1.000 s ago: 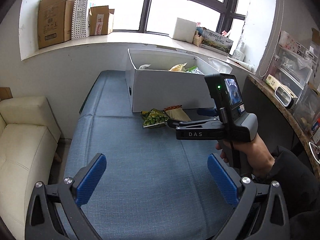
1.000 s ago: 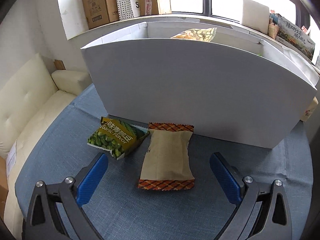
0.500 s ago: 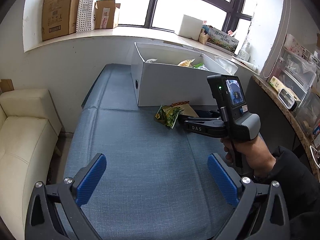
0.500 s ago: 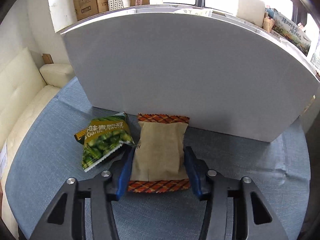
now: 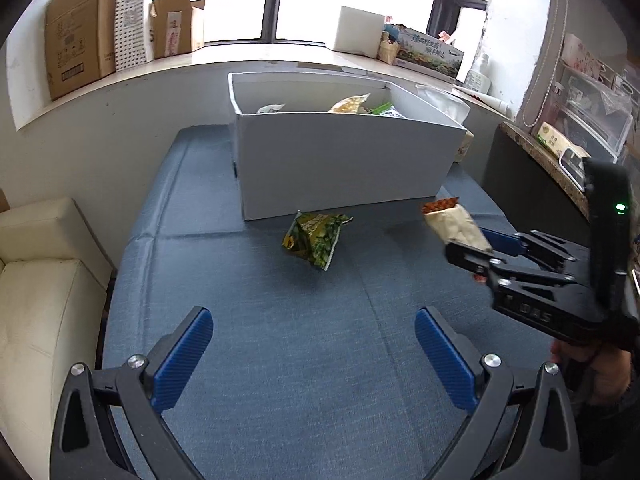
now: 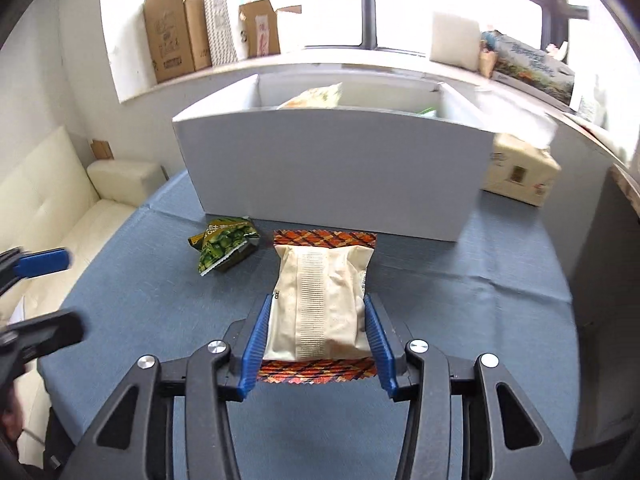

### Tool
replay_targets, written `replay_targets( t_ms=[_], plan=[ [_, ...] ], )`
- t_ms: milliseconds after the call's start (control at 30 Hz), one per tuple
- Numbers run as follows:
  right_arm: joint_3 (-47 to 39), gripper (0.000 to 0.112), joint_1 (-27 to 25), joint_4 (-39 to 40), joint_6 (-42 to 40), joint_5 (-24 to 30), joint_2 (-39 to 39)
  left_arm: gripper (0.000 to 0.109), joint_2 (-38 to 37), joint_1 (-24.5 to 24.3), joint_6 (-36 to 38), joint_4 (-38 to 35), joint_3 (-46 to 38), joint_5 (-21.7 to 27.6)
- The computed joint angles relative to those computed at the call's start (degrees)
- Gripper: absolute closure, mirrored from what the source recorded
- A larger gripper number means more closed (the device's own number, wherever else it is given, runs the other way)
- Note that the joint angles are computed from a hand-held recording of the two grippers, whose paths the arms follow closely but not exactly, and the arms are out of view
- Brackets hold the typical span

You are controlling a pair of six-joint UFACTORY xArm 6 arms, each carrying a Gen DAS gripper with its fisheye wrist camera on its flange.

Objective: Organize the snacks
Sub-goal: 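Grasp the orange-striped paper bag with the right gripper while the left grasps the green pea snack, then drop the paper bag and green pea snack into the white box with both grippers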

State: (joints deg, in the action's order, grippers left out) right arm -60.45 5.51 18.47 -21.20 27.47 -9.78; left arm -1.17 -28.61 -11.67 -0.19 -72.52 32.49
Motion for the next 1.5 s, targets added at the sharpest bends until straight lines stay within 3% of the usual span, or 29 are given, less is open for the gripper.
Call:
replay_targets(
  t_ms=[100,200,300,467,600,667,700,733,767,833,1067,1333,1500],
  plan=[
    [3.7,0.062,-1.84,1.81,0.36,-0.66,-5.41,0.006,6.33,-0.7,3.88,-0.1,-6.54,2.04],
    [6.46,0.062,-4.35,3.76,0.5,-0.33,-9.67,0.006,12.72,-1.31,2.44,4.82,-13.71,5.53],
    [8.76,0.062,-6.75,7.08,-0.2,0.44,-12.45,0.006,18.16,-0.8,4.83,1.63,-19.76,7.48],
    [10.29,0.062,-9.56,8.23,0.13,0.59,-13.16,0.006,25.43,-0.44,1.37,5.1,-28.75,11.4],
    [10.83,0.062,-10.58,9.87,-0.79,1.0,-13.61,0.006,27.67,-0.18,1.84,3.31,-31.83,12.31],
    [10.98,0.062,-10.56,10.36,-1.55,1.1,-13.8,0.007,28.43,-0.27,-0.13,5.77,-33.01,13.49],
    [11.18,0.062,-10.44,10.7,-2.16,0.94,-14.06,0.01,28.38,-0.33,-0.51,6.68,-32.84,13.55],
    [11.53,0.062,-10.24,10.76,-2.46,0.55,-14.42,0.02,28.23,-0.23,-0.01,6.19,-32.63,13.53],
    [11.89,0.062,-10.05,10.63,-2.48,0.3,-14.76,0.039,28.32,-0.12,0.22,5.49,-32.83,13.68],
    [11.89,0.062,-9.94,10.39,-2.12,0.29,-14.78,0.06,27.67,0.37,0.57,4.06,-32.04,13.39],
    [12.59,0.062,-8.83,9.58,-2.13,0.3,-15.33,0.063,22.74,0.75,-0.3,3.6,-25.71,10.08],
    [12.88,0.062,-7.31,10.61,-2.88,0.79,-15.59,0.063,3.98,-0.65,-6.53,5.08,-8.24,6.0],
    [11.61,0.062,-5.52,11.42,-3.38,1.14,-15.17,0.063,-2.01,-2.53,-11.34,7.33,-5.45,5.28]
  ],
)
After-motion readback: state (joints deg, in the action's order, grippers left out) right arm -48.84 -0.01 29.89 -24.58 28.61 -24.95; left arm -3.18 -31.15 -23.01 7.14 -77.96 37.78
